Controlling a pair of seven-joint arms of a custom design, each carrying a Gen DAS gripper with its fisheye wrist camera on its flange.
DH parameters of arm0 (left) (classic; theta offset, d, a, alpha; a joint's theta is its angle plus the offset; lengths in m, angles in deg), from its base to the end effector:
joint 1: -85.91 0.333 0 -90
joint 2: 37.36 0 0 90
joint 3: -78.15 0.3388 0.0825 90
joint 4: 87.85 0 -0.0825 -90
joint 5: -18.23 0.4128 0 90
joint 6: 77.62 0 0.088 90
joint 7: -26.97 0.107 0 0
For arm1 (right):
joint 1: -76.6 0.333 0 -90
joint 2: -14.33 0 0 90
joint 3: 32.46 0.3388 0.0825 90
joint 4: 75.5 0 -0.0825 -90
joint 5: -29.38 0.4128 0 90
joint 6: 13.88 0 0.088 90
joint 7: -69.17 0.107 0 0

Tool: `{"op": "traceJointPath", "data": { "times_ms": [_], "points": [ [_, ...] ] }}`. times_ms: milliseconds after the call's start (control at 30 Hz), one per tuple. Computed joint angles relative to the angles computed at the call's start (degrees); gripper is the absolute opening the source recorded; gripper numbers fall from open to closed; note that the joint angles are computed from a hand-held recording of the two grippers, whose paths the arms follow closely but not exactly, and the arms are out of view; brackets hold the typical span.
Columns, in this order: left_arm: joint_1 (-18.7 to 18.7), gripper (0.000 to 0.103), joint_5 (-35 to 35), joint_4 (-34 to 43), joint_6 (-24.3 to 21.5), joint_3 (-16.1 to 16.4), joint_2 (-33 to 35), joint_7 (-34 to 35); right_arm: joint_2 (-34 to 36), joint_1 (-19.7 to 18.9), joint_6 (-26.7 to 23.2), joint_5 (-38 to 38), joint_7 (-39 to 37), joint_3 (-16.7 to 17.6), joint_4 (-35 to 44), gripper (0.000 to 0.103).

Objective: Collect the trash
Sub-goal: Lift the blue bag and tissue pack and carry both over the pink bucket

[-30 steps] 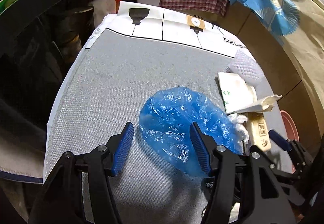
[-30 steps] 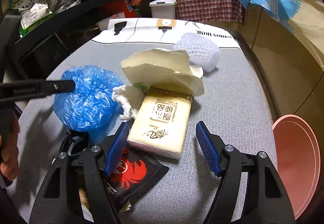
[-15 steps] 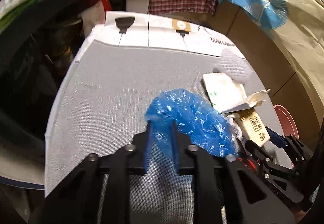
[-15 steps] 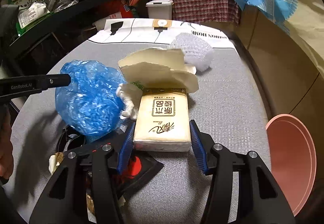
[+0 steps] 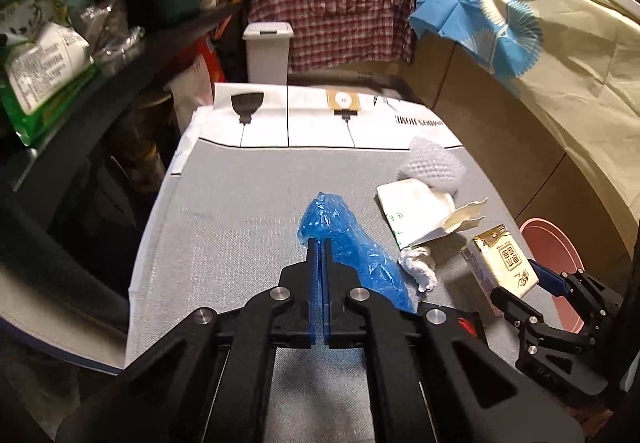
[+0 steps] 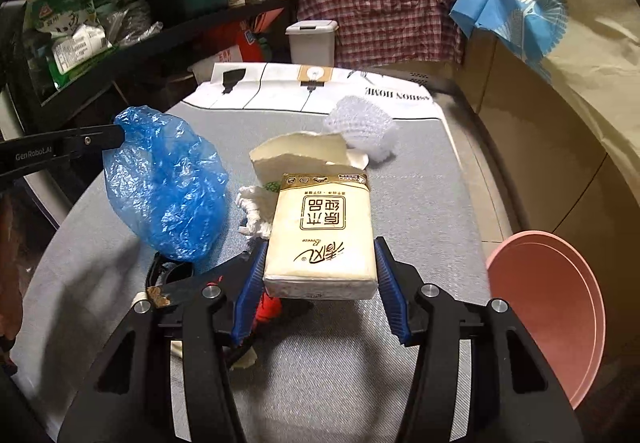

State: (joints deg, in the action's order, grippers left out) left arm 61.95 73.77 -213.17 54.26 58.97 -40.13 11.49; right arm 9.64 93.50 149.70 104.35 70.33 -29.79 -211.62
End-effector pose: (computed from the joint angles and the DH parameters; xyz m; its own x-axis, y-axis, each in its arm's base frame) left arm 0.4251 -0.3767 0.4379 0.4106 -0.9065 0.0978 -0.6171 -0.3553 -0.7021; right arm 0.5107 0.1262 0.3924 0.6544 -0.7560 -0.0117 -0.5279 -0.4457 -0.7230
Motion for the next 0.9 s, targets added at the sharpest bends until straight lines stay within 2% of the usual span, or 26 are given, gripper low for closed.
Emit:
{"op": "traceJointPath", "data": {
  "times_ms": [200,400,900],
  "points": [
    [-0.7,0.001,1.7,0.1,-2.5,-1.0,-1.9,-0.9,-3.2,-0.6,-2.0,0.5,-0.6,-1.1,-1.7,0.052],
    [-1.0,0.001,1.9,-0.5,-3.1,-1.5,-2.8,-1.3,-6.8,-0.8,-3.7,1.9,-2.0,-2.5,-3.5,0.052],
    [-2.2,0.001,4.7,1.2,-5.6,-3.1,-3.2,-2.3,-9.9,-2.7,-6.4,1.7,-5.1,-4.6,-4.4,0.052]
  ]
}}
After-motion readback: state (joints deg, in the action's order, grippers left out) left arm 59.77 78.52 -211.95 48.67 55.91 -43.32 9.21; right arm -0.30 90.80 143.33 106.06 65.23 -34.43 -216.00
